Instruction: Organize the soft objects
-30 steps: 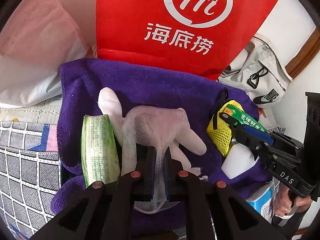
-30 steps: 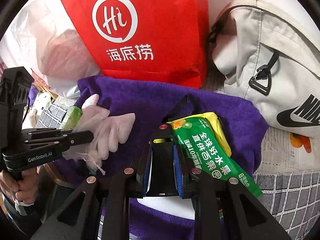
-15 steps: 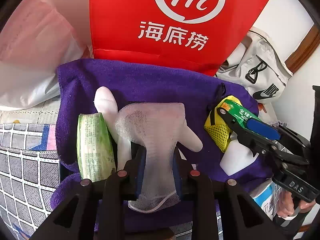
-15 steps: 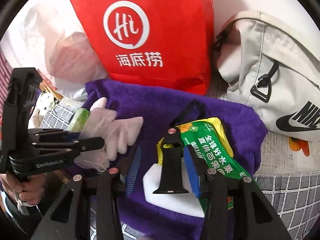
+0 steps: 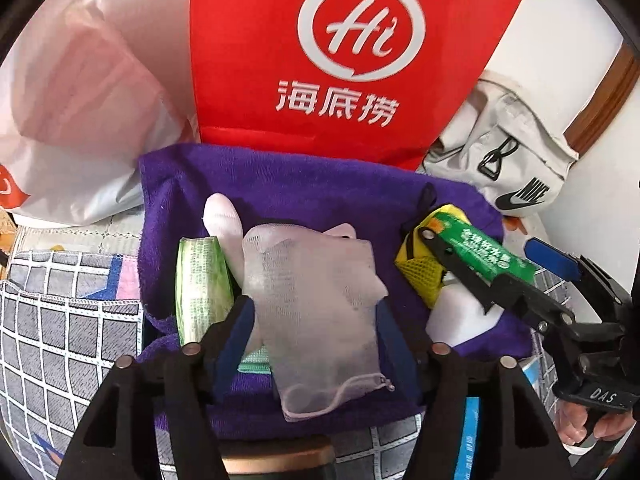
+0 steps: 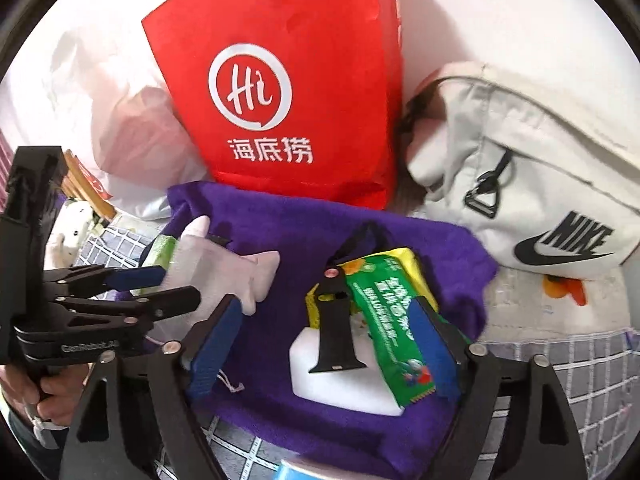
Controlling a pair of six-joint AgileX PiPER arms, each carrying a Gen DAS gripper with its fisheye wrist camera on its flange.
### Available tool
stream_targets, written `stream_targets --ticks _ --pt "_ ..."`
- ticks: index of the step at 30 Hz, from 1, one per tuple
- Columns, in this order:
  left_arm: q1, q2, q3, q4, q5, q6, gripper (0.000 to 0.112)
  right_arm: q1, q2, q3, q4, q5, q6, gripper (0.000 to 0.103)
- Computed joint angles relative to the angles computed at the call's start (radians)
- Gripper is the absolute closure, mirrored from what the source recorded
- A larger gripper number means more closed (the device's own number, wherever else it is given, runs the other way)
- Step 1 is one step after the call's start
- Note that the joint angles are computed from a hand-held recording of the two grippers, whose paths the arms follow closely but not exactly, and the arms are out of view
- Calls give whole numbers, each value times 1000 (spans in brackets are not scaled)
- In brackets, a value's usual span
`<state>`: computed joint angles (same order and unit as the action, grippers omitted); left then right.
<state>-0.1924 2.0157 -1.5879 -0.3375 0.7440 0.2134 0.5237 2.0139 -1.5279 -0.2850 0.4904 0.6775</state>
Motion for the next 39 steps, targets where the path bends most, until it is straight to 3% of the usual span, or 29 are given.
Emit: stream_targets --ticks 7,13,19,24,31,35,39 --pt "7 -91 69 0 -15 -4 45 3 -59 51 81 25 -19 11" --pt "1 -209 166 38 -37 -39 39 73 -131 114 -98 70 181 11" --pt "-16 -356 271 74 -34 -85 31 156 -245 200 -254 111 371 3" --pt "-62 -510 370 181 -20 -196 22 252 -343 257 -377 200 518 1" --pt "-140 -711 494 329 17 -364 22 406 -503 370 -494 326 720 1" --pt "-211 -814 561 459 36 -503 22 517 -562 416 -549 431 820 1" --pt "-258 -918 631 501 67 -575 22 625 -600 459 -578 514 911 1"
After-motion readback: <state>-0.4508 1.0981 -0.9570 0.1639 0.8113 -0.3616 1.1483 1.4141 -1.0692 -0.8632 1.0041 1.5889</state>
